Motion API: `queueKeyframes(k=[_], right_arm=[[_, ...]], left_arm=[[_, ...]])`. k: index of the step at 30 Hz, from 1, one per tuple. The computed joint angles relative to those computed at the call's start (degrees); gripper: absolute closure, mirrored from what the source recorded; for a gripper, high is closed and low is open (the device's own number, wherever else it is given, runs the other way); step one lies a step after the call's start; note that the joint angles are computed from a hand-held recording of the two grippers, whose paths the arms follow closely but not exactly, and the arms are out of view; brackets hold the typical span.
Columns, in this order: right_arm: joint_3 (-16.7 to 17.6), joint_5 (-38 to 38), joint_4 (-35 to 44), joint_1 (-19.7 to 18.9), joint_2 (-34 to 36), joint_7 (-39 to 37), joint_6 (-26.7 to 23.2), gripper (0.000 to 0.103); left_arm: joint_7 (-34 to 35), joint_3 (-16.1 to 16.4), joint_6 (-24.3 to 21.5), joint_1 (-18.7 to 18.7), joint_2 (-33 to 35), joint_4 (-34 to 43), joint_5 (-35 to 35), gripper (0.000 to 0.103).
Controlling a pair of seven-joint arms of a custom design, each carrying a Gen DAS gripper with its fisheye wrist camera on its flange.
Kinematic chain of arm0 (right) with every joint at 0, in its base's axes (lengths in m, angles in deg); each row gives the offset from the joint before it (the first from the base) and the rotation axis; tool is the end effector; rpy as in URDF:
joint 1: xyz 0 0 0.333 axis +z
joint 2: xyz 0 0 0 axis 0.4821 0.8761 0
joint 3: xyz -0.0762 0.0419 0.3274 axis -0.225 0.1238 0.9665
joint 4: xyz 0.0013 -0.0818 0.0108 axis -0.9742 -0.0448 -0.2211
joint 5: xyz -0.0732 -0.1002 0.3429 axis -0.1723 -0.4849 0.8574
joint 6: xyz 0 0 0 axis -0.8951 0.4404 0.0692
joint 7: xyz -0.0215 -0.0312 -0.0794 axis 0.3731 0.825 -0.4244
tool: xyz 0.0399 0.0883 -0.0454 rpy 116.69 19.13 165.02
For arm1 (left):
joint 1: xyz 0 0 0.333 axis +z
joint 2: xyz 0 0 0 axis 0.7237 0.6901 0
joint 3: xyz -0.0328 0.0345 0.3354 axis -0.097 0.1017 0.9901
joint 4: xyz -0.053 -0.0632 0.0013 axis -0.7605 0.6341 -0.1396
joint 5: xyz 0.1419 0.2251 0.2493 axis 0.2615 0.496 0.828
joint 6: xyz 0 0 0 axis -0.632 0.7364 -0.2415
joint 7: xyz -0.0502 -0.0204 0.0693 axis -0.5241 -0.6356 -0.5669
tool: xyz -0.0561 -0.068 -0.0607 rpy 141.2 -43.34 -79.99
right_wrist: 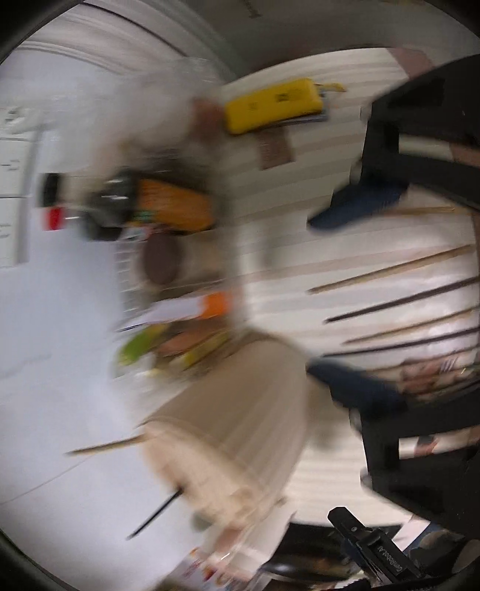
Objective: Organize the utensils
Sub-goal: 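Grasp a black chopstick with the left tool while the right tool grasps a wooden one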
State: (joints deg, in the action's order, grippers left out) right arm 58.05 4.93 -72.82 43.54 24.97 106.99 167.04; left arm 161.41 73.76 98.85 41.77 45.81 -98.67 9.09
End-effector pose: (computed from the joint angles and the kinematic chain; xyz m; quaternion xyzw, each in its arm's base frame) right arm 0.5888 0.1317 0.4709 -0.3246 0.9172 -0.1943 0.1252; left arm 0.7378 -0.1480 0.4735 -0.4823 0.8594 -0.1530 0.0740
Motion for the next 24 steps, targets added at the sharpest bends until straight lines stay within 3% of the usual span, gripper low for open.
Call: queueKeyframes(k=[4,5,7,9,11,12,14,16,20,21,24], right_arm=[[0.8,6.5,-5.2,-1.2,0.7,-3.0,5.8,0.076],[0.8,7.7,-5.8,-1.3,1.0,-3.9,6.8,0.078],[1.0,10.2,-6.7,-1.5,2.0,-6.2,7.0,0.079],[1.8,15.2,-6.5,-2.3,3.4,-11.9,7.2,0.079],[1.8,17.3,-5.7,-2.2,4.9,-15.1,5.8,0.079],[1.7,18.0,-5.2,-2.1,5.5,-16.3,4.9,0.079],[1.4,19.7,-5.4,-2.1,6.2,-17.7,4.8,0.079],[1.2,21.0,-5.3,-2.1,7.0,-19.2,4.2,0.078],[1.1,22.7,-5.2,-1.6,8.3,-22.3,3.8,0.077],[1.0,22.4,-4.9,-1.2,8.5,-22.5,3.0,0.078],[0.2,20.6,-4.7,0.2,8.5,-20.2,0.9,0.095]], left_arm=[[0.3,0.3,-1.3,-0.3,-0.8,-5.2,1.0,0.001],[0.4,0.1,-2.2,-0.1,-0.9,-6.1,0.7,0.01],[0.5,-0.2,-5.2,0.2,-0.2,-6.2,0.0,0.029],[0.9,-0.4,-6.5,0.3,-0.1,-7.6,-0.4,0.034],[1.7,-0.4,-5.8,-0.1,-0.3,-9.3,0.0,0.048],[2.0,-0.3,-5.8,-0.5,-0.3,-9.9,0.6,0.049],[2.8,-0.3,-4.8,-1.1,-0.5,-11.6,1.5,0.063],[3.0,-0.1,-3.4,-1.8,-1.0,-13.2,2.5,0.07],[3.5,0.3,0.0,-2.5,-1.9,-15.4,4.2,0.098],[3.8,0.0,-0.7,-2.1,-1.6,-14.8,3.7,0.099],[4.3,0.8,0.5,-2.4,-1.4,-14.5,5.5,0.1]])
